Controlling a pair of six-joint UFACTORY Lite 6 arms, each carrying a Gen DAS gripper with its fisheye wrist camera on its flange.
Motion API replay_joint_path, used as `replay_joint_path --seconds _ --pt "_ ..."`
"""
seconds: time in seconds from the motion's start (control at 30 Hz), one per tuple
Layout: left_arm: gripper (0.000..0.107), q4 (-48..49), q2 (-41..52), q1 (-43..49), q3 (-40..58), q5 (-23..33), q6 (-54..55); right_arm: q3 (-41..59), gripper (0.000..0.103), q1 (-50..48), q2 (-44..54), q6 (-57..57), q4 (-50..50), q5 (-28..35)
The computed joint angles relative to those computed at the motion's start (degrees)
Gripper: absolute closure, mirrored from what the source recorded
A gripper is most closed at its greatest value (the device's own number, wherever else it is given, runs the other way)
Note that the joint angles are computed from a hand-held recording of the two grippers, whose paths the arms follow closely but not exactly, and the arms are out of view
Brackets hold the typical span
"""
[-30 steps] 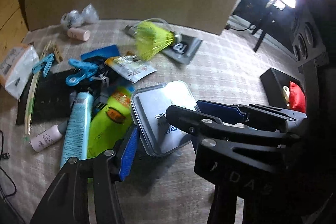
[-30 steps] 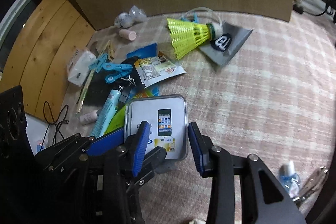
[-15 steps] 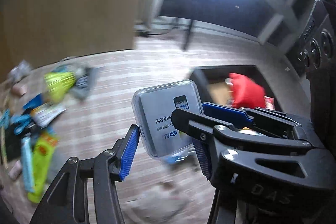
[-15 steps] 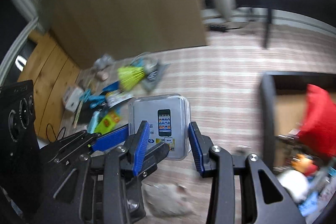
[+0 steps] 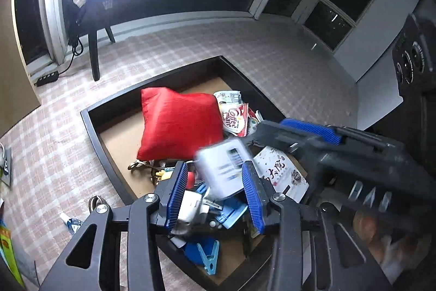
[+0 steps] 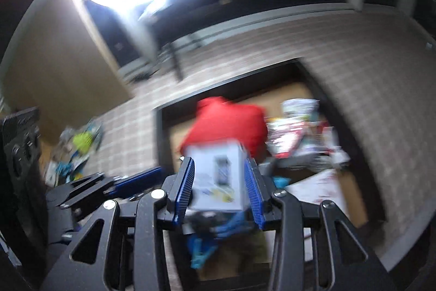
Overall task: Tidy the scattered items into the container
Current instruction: 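Carry the white phone box to the black tray and release it, then grasp the yellow shuttlecock with the left gripper while the right grasps the grey pouch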
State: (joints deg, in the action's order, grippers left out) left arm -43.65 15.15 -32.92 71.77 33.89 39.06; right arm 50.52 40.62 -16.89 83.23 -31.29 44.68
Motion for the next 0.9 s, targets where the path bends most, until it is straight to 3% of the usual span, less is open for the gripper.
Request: replay_joint_path --seconds 0.1,0.2,0.4,0.63,0.9 --pt "0.068 1.4 -1.1 0.8 -1.2 0.0 -0.9 -3.5 0.065 -1.3 -5.3 0.9 -0.2 0.9" --pt "0.068 2.4 -1.3 3.4 -2.3 -0.4 -0.9 -3.1 0.065 -1.2 -4.5 0.9 -0.6 0.5" --pt "0.068 4.7 -3.7 12.6 -6.2 -1.5 0.2 3.6 0.065 0.5 5.8 -1.6 -0.4 -2.8" --pt "0.068 5.6 -2.3 27.9 -7.4 -1.2 5.4 19.6 0.065 3.1 25.3 -7.3 2.3 -7.7" --pt "0.068 7.7 10.5 43.5 5.3 1.2 5.2 48.8 0.065 5.2 50.2 -19.2 9.0 -5.1"
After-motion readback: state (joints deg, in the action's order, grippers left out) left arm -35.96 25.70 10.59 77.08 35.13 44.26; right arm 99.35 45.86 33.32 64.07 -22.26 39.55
